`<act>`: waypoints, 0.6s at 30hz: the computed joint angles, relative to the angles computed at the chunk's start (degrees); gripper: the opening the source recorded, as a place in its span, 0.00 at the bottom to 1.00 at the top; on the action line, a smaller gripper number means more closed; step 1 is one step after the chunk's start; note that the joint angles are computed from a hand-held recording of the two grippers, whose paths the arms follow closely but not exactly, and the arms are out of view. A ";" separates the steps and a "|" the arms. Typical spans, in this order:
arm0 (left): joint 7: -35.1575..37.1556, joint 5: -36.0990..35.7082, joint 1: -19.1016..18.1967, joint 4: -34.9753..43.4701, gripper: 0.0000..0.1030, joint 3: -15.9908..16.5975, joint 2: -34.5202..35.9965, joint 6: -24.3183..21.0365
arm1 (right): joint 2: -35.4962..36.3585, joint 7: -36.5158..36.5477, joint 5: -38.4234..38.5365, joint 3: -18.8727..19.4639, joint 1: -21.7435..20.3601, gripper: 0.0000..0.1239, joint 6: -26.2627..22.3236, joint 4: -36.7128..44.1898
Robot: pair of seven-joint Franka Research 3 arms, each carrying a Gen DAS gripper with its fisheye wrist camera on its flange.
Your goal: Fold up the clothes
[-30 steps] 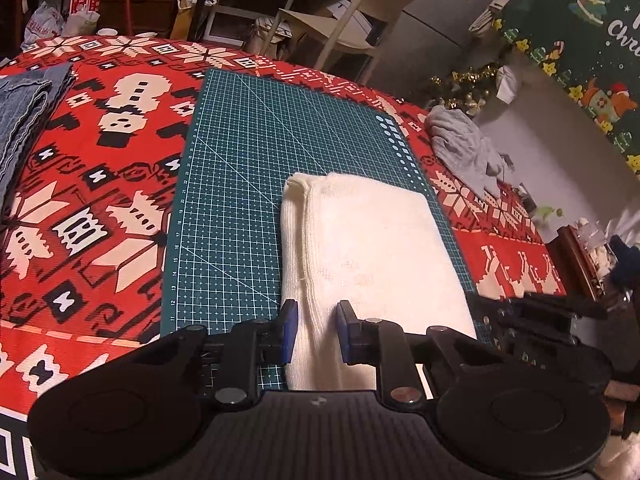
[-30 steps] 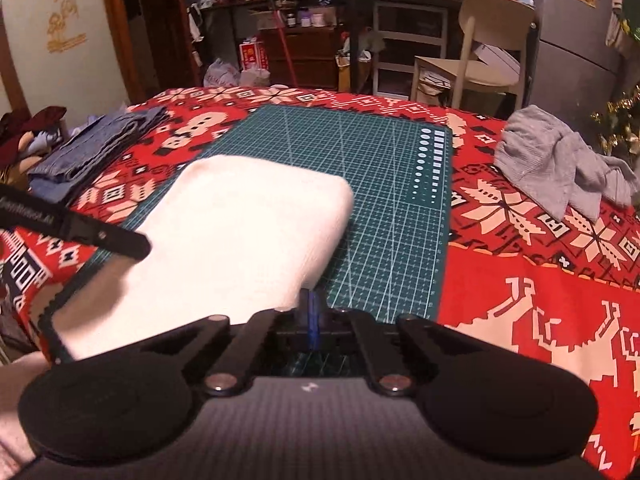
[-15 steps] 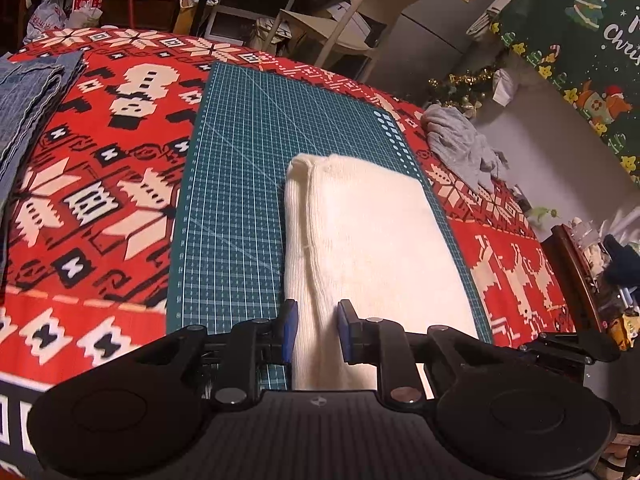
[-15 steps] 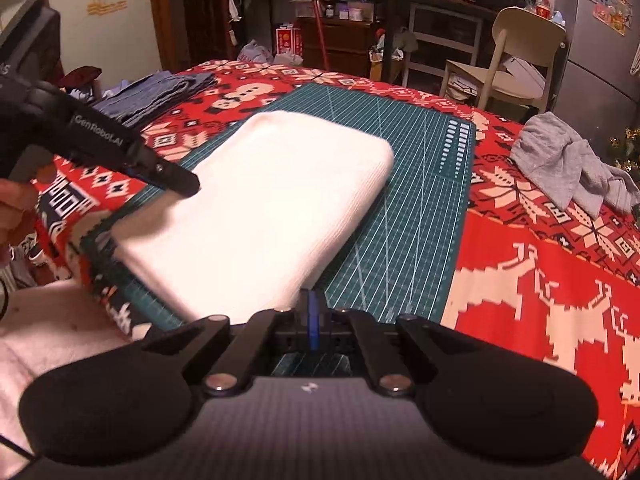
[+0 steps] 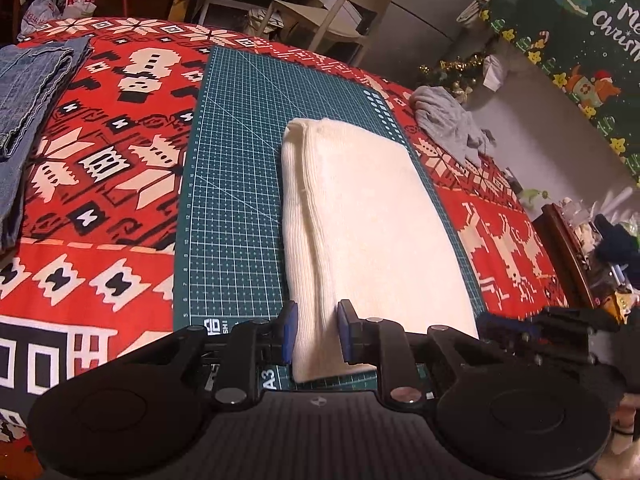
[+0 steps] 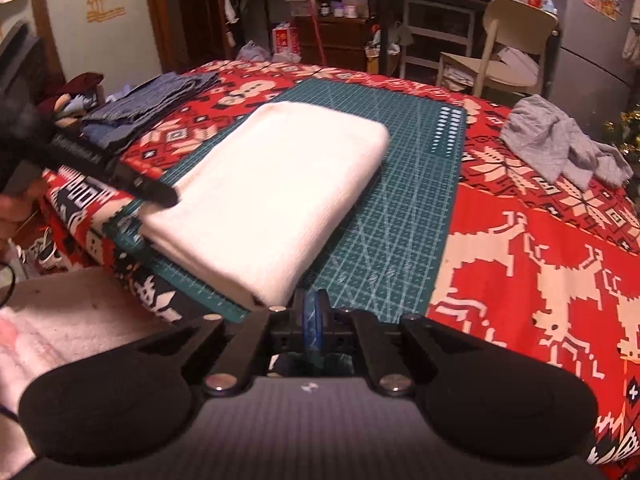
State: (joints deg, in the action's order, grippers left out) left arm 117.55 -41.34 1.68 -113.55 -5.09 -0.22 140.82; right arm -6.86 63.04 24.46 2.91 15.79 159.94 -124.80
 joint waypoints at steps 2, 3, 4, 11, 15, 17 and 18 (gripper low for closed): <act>-0.01 0.19 -0.03 -0.21 0.21 -0.04 -0.18 0.12 | 0.78 1.00 -0.97 0.18 -0.25 0.03 0.69 0.67; -0.07 0.43 -0.07 -0.21 0.21 -0.05 -0.21 0.19 | 0.95 1.08 -1.13 0.18 -0.26 0.03 0.65 0.85; 0.00 0.80 -0.12 -0.29 0.21 -0.07 -0.34 0.29 | 1.01 1.01 -1.16 0.17 -0.23 0.03 0.45 0.98; -0.11 6.20 -0.40 1.56 0.20 -0.04 -0.24 -1.83 | 0.50 0.72 0.57 -0.14 -0.12 0.04 0.08 0.75; -1.26 8.57 -0.48 3.07 0.20 -0.34 0.67 -2.23 | 0.27 -0.11 2.66 -0.49 -0.05 0.04 0.57 0.38; -2.53 9.53 -0.43 3.48 0.20 -0.50 0.99 -1.98 | 0.46 0.03 3.23 -0.44 -0.04 0.04 1.48 0.12; -3.04 9.92 -0.41 3.57 0.19 -0.57 1.07 -1.74 | 0.56 0.13 3.54 -0.43 -0.03 0.04 1.96 -0.02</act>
State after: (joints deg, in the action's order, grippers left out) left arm 114.52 -31.43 1.27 -109.98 -5.67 0.85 139.08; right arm -6.30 63.17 28.00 2.49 15.77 161.90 -124.82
